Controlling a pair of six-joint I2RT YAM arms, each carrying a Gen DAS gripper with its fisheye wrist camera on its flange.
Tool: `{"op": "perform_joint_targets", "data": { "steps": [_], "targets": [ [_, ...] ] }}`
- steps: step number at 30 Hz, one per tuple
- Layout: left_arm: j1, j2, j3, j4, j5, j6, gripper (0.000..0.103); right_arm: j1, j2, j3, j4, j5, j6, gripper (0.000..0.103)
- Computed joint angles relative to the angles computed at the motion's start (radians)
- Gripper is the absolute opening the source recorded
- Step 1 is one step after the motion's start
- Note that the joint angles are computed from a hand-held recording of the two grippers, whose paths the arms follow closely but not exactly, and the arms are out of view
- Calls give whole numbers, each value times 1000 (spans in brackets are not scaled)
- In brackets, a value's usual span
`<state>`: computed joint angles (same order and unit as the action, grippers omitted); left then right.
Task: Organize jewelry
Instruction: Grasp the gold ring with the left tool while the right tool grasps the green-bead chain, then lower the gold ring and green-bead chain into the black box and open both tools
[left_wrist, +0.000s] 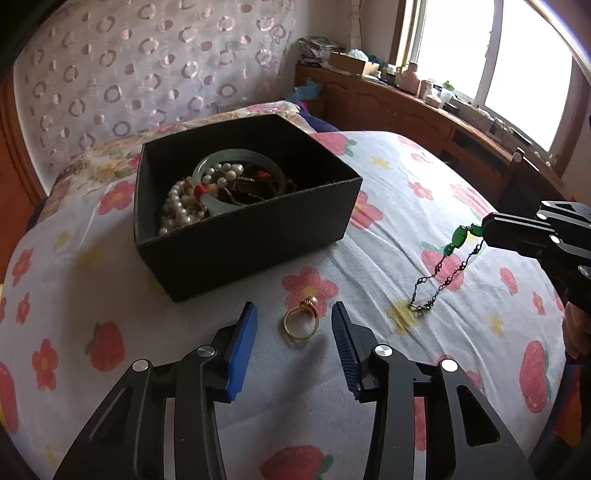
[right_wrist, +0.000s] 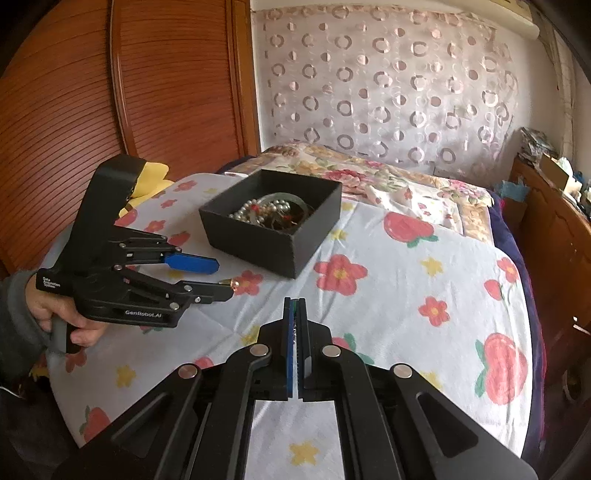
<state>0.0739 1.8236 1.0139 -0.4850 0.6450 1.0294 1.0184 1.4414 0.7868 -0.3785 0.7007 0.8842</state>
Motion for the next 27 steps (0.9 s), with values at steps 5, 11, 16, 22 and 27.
{"op": "perform_joint_targets", "data": {
  "steps": [5,11,16,22,27],
  "targets": [
    [-10,-2,-2,12,-6,-6,18,5,-6,-19,9,1,16,2],
    [8,-27,-8,-24,26,20,18,6,-19,-24,12,11,4,2],
    [36,-68,6,-72,77,29,18,-2,-24,-3,1,19,-22,2],
    [60,-107,55,-115,139,4,18,-21,-28,44,-8,31,-86,2],
    [68,-92,121,-107,163,-41,18,-46,-23,98,-2,41,-165,2]
  ]
}}
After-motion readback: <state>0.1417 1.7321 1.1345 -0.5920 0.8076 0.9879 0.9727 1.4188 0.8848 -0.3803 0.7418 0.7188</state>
